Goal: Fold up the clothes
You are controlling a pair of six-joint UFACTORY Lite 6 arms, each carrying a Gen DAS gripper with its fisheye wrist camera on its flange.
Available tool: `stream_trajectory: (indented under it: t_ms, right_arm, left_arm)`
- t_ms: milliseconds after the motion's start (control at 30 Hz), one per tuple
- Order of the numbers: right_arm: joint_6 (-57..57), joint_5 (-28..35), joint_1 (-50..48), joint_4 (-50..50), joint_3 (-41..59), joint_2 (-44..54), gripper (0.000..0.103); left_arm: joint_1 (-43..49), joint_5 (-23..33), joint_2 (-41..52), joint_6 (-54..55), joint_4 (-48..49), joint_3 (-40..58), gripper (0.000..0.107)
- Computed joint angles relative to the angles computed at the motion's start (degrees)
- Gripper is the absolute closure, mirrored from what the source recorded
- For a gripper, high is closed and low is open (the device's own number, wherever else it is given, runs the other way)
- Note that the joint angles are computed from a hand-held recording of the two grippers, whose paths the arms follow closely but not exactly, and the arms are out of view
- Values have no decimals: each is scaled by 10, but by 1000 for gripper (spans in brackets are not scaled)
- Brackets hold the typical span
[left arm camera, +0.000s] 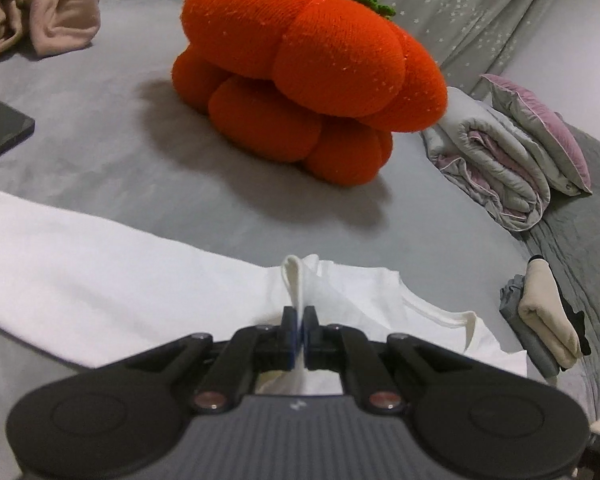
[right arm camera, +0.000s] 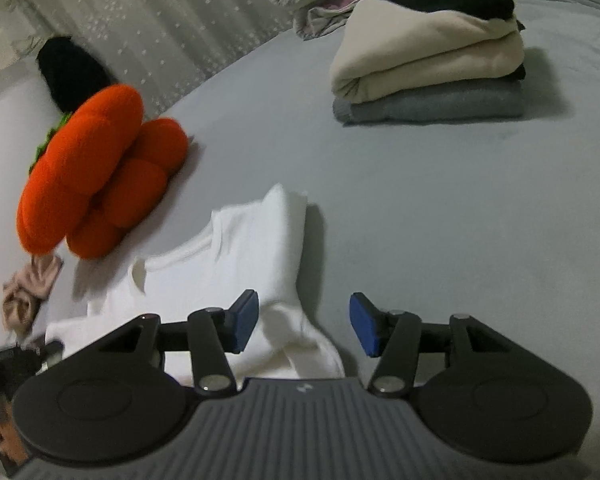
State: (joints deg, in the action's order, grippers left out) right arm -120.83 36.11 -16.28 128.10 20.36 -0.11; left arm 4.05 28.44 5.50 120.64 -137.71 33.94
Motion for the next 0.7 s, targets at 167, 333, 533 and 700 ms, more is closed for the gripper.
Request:
stream_trajectory:
  t_ms: [167,333,533,700]
  right_arm:
    - [-55,-9,3,14,-20,-13,91]
    - [-75,-23,-5,19,-25,-8,88]
    - [-85,6,-4,50,-6,-6,48]
    - [-133,36,42,147,72,95,49]
  left_arm:
    - [19,57,4,-7,26,-14,104]
    - [19,36,64,-37,72,26,103]
    - [61,110,90,-50,92,21,103]
    - [51,122,97,-20,46,24,103]
